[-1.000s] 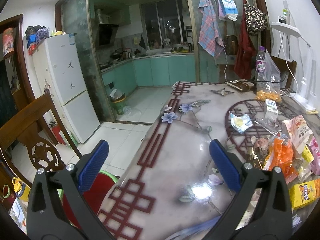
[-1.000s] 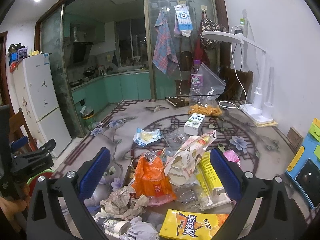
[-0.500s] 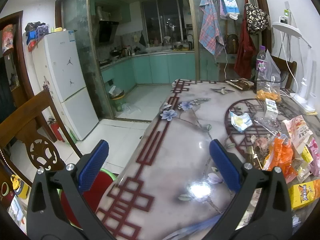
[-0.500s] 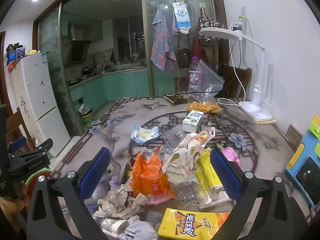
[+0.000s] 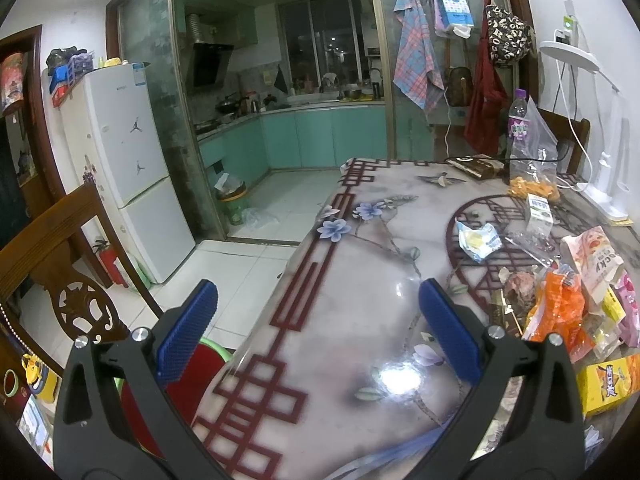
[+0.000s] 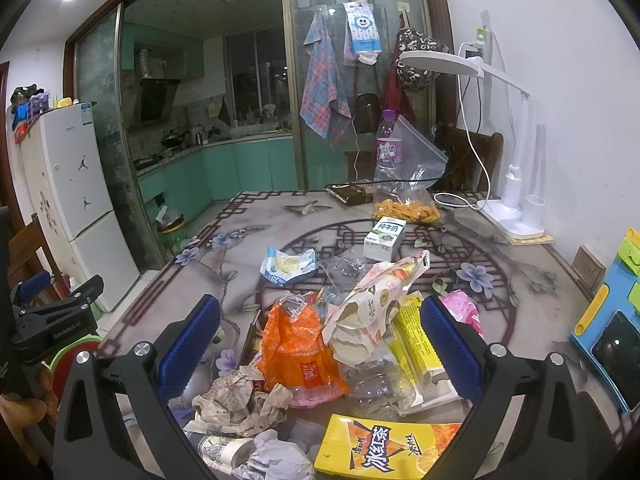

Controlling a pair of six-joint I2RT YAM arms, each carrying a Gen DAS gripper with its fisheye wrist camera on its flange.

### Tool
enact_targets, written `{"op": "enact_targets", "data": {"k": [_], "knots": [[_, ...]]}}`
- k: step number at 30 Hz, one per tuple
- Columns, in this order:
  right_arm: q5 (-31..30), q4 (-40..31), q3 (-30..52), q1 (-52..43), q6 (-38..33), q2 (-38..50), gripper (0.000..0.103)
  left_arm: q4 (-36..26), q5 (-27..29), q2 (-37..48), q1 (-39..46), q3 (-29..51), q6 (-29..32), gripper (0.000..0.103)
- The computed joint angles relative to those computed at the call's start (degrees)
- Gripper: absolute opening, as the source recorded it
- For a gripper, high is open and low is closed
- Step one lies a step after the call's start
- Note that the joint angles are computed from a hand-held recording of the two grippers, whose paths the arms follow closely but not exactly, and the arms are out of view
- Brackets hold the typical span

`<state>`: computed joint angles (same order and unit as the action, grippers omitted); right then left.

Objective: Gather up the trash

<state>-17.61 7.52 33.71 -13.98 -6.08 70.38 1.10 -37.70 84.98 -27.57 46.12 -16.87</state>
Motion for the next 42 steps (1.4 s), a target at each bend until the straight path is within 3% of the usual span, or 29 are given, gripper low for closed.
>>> {"op": "enact_targets", "data": {"k": [42], "knots": [[0.4,-1.1,1.6,-0.7,-0.1,2.9,0.096,0.4,0.2,0.1,-0.2,-0.3,1.6,0.099]]}}
